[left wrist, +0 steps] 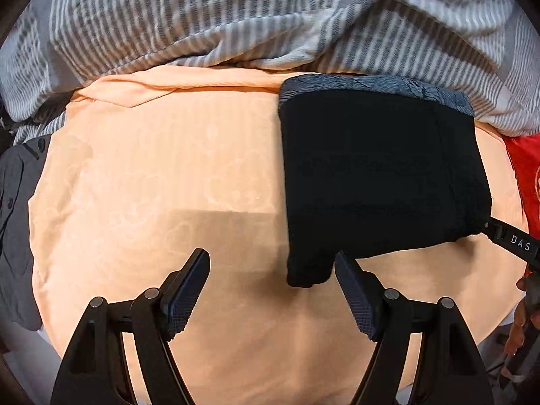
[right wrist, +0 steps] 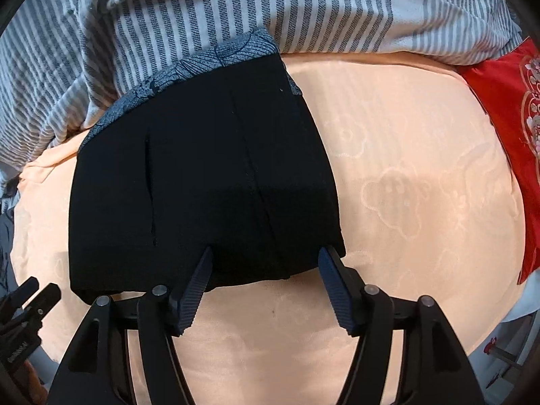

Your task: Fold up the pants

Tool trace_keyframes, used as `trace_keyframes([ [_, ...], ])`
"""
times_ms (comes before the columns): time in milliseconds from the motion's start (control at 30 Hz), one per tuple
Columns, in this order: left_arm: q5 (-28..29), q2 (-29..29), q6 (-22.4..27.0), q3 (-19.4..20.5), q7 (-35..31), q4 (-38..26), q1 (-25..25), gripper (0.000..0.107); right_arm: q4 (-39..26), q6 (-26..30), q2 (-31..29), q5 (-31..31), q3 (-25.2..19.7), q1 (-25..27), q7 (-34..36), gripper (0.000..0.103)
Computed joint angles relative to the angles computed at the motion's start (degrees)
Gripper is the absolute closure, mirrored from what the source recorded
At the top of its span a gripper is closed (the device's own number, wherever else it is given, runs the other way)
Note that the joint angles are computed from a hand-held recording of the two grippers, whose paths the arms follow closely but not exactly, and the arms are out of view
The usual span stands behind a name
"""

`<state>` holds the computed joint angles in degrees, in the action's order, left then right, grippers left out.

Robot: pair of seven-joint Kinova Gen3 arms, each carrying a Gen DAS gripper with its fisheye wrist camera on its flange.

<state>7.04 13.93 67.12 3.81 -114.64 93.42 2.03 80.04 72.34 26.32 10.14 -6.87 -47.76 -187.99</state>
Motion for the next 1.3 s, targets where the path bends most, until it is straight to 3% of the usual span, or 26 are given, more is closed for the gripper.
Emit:
trace_keyframes([
  [533,2.05,1.80,3.13,-0.38,-3.86,-1.92,-2.92,0.030,-5.95,6.20,3.95,-1.15,0.95,-1.12,-0.34,0.028],
  [800,1.91,1.48,1.94,0.18,-3.26,-1.64,-1.21,0.030,-1.96,1.93,0.42,0.39,0.41,-2.60,-4.03,0.028],
  [1000,2.04,3.19,2.78,0.48,0.86,-4.18,0.66,0.030,-1.83,2.36,-1.57,2.49,-0.24,-2.74,-2.57,0.028],
  [1300,1.58,4.98,2.56,1.39,6.92,-6.50,3.71,0.030,3.69,-3.78,-5.86,2.04,-1.45,1.82,4.35,0.028],
])
